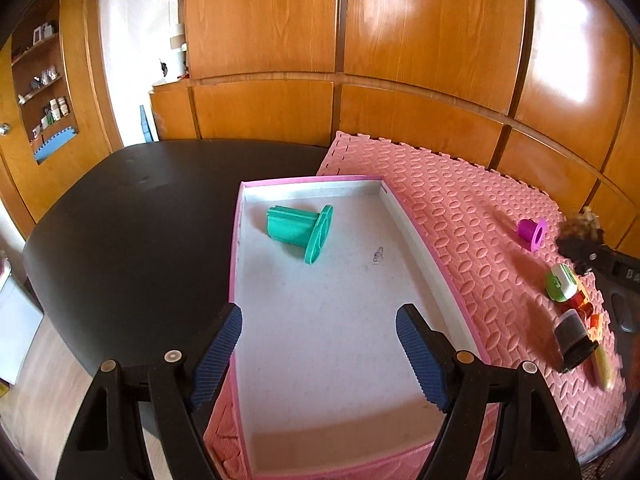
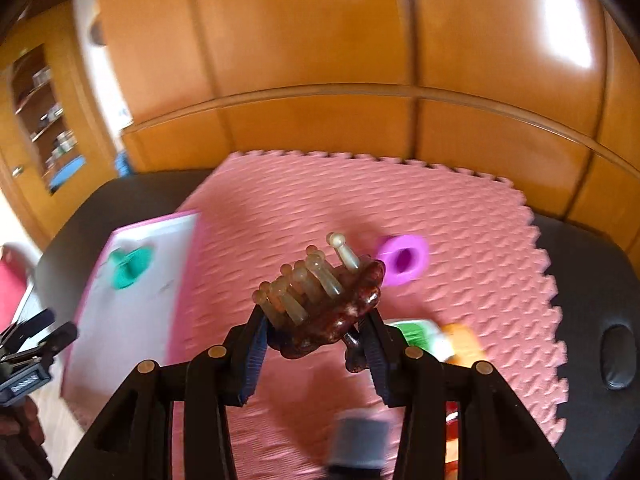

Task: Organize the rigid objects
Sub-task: 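Carry the brown comb piece into the tray and open the right gripper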

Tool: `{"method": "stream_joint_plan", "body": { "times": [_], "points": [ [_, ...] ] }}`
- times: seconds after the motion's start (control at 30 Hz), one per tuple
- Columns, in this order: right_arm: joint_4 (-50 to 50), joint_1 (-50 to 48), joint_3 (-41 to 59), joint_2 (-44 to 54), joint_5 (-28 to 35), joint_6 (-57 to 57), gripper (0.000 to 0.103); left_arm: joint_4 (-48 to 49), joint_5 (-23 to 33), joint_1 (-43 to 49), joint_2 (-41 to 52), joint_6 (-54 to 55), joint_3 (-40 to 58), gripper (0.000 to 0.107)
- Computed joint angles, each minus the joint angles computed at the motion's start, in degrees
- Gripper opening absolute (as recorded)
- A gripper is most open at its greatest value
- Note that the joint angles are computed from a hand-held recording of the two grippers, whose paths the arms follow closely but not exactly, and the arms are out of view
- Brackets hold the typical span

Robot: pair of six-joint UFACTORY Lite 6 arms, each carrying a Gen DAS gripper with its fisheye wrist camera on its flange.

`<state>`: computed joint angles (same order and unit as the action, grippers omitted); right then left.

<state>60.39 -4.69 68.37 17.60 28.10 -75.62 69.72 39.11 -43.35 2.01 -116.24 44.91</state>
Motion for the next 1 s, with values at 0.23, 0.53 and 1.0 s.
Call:
{"method": "stream_joint_plan", "body": {
  "times": [0.23, 0.53, 1.0],
  "points": [
    [-0.9, 9.1, -2.0, 0.0, 0.2, 2.3, 0.044, -0.8, 7.1, -4.4, -5.4, -2.2, -4.0, 0.080],
    [-10.3, 23.5, 6.9, 7.8, -2.9, 14.5, 0.044, -1.9, 13.0, -6.5, -12.2, -3.7, -9.2, 0.080],
    [-50.1, 34.3, 32.0, 30.7, -5.2, 56.2, 0.045, -3.6, 18.7, -7.1, -19.8, -3.8, -14.3, 0.084]
  ]
}}
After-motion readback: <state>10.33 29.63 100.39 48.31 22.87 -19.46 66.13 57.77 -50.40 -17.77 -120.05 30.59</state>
